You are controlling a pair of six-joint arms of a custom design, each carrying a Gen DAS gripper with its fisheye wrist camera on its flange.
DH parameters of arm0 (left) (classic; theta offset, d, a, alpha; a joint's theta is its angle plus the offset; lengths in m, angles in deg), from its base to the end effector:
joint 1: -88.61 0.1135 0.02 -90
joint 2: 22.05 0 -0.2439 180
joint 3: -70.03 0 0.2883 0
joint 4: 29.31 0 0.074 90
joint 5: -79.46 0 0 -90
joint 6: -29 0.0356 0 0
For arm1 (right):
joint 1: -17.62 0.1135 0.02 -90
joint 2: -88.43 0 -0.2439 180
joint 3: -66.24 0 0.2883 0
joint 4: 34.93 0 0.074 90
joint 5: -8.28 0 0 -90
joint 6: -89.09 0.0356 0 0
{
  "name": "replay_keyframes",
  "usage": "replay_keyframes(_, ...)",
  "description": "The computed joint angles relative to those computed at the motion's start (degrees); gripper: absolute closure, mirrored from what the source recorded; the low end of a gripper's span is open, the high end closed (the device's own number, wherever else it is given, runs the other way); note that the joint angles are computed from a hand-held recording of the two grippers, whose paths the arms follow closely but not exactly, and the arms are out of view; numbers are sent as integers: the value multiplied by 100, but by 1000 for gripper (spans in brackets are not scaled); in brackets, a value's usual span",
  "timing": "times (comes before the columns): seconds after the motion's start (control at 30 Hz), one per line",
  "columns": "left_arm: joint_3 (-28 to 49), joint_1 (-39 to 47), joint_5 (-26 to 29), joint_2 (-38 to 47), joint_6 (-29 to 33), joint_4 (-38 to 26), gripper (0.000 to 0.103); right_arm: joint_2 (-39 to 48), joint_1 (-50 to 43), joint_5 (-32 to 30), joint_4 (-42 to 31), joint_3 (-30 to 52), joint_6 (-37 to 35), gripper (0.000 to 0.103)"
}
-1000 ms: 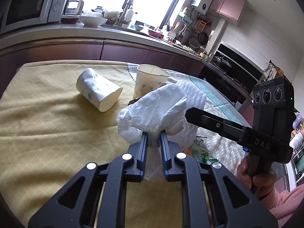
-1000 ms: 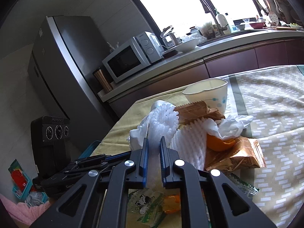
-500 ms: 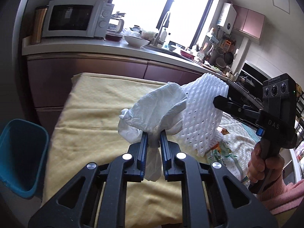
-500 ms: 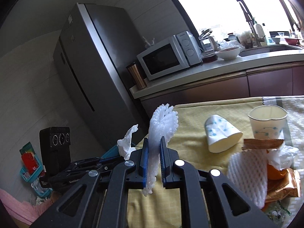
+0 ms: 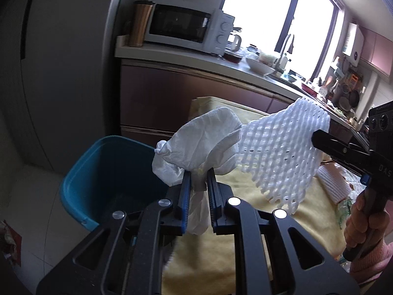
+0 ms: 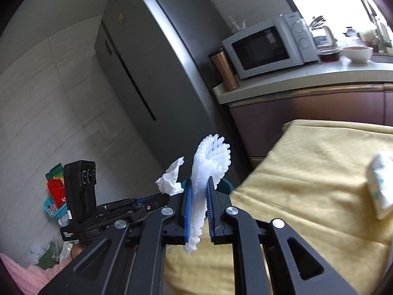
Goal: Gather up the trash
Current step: 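Carry tissue and foam net to the teal bin and open both grippers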
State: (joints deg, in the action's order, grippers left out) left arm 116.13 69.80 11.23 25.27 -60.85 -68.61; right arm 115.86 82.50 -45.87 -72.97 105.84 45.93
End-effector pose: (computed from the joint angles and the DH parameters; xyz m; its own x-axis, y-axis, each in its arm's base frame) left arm 0.2080 -0.0848 0.2171 -0.6135 0.2116 -0.7608 0.5679 0.7876 -0.2390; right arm 0.0944 0.1522 0.2418 -0.4989 0.3288 -0.8019 -0.2139 0.8499 0.4815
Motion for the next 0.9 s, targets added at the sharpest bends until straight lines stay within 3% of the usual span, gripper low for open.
replay_keyframes(0.17, 147, 741, 129, 794, 350, 308, 89, 1619, -947, -1221, 1296, 414, -364, 93)
replay_keyframes(0.33, 381, 1043, 49, 1757, 399, 698, 89, 3120, -1485, -1952, 1916, 1002, -292, 93)
replay_keyframes(0.57, 664, 1264, -33, 2706, 458, 1057, 89, 4604, -1843, -2402, 2029, 1755, -134, 93)
replay_keyframes(0.9, 927, 1133, -276, 3453, 254, 1325, 84, 5750, -2040, -3017, 1717, 2551, 14, 92)
